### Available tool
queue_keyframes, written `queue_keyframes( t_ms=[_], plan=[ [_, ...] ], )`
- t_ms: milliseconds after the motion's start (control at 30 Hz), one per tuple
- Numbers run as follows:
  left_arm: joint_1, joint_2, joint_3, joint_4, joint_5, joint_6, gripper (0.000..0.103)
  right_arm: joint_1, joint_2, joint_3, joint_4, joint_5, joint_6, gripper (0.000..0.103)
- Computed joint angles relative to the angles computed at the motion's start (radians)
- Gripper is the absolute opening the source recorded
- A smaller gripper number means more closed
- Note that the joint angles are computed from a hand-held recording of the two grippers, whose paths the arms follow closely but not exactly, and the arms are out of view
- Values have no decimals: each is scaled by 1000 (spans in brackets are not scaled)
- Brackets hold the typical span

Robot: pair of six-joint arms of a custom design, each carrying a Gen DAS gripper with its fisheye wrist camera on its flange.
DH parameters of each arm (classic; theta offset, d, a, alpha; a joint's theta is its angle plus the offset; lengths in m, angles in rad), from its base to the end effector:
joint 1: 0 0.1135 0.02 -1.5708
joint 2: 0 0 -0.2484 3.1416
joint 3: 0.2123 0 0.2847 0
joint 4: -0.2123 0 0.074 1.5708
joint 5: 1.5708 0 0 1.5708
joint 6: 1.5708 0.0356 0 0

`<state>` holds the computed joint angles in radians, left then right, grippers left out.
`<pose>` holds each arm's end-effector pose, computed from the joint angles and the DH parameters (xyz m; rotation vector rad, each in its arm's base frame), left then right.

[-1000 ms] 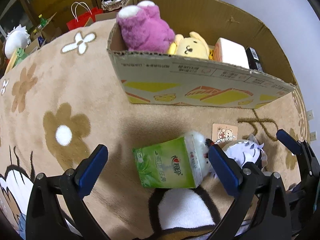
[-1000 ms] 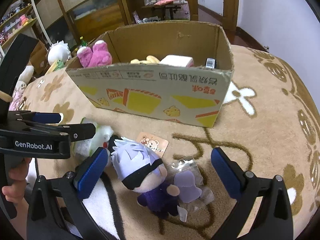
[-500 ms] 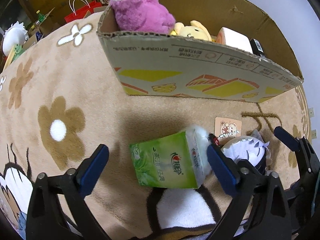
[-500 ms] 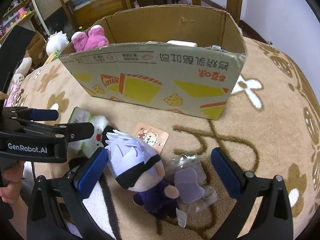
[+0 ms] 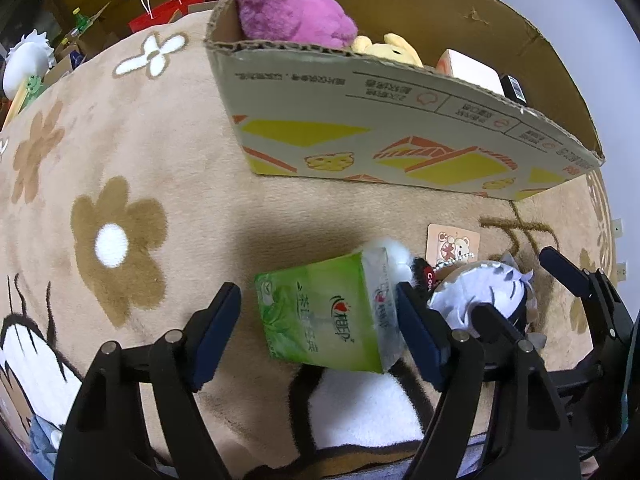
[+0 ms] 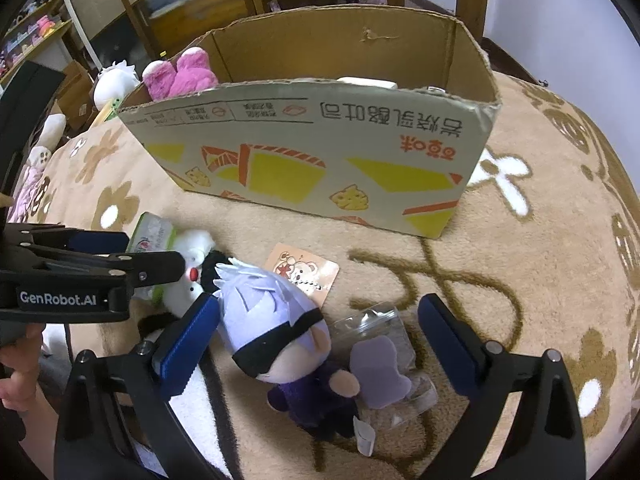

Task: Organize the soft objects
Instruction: 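Grasp the white-haired doll with the right tool while the left tool lowers onto the green pack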

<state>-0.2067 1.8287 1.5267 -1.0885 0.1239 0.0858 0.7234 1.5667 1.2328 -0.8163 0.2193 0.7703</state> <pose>0.3774 -0.0836 0.2206 0.4482 2.9286 -0.1996 0.2645 0.2232 0.2281 0.1259 2.6793 0.1722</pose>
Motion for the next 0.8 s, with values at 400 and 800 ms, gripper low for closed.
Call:
queue_keyframes(
  t_ms=[400, 800],
  plan=[
    [-8, -76, -56, -9, -26, 0, 77, 12, -5, 10, -8, 26, -20, 88],
    [17, -81, -37, -78, 63, 5, 47, 5, -29, -6, 31, -1, -35, 40]
  ],
)
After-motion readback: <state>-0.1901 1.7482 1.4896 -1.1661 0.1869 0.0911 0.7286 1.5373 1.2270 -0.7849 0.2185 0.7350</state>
